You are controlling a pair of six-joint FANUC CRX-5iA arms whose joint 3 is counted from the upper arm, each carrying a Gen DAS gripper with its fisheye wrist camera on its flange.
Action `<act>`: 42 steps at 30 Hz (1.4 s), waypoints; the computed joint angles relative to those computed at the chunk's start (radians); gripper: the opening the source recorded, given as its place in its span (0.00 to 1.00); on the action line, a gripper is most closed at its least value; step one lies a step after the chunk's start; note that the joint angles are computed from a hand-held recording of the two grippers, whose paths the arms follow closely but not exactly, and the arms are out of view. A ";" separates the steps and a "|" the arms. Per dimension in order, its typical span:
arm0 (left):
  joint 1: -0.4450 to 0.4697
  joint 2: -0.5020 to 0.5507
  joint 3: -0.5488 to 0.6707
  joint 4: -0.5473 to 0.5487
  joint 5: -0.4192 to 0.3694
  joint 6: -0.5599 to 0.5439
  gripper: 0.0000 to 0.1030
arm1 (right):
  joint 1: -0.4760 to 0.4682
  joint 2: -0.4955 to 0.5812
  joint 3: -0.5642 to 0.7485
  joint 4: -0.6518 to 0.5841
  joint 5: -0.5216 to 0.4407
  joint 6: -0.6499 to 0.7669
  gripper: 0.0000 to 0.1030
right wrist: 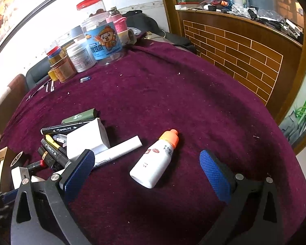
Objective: Organize rigid objects
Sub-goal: 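Carry the glue bottle toward the cardboard box with left gripper while right gripper grasps red candle package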
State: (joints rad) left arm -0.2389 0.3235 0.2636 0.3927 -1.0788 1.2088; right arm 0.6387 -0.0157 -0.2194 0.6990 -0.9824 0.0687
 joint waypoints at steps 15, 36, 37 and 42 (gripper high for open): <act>0.088 -0.186 -0.191 0.128 0.067 -0.065 0.21 | -0.008 -0.003 0.004 -0.027 0.014 0.017 1.00; 0.473 -0.456 -0.540 0.316 0.105 -0.184 0.21 | 0.176 0.399 0.613 -0.443 -0.152 0.968 0.70; 0.477 -0.459 -0.545 0.317 0.106 -0.187 0.21 | 0.173 0.395 0.617 -0.458 -0.150 0.965 0.57; 0.479 -0.440 -0.553 0.347 0.104 -0.206 0.21 | 0.198 0.433 0.673 -0.432 -0.222 0.970 0.33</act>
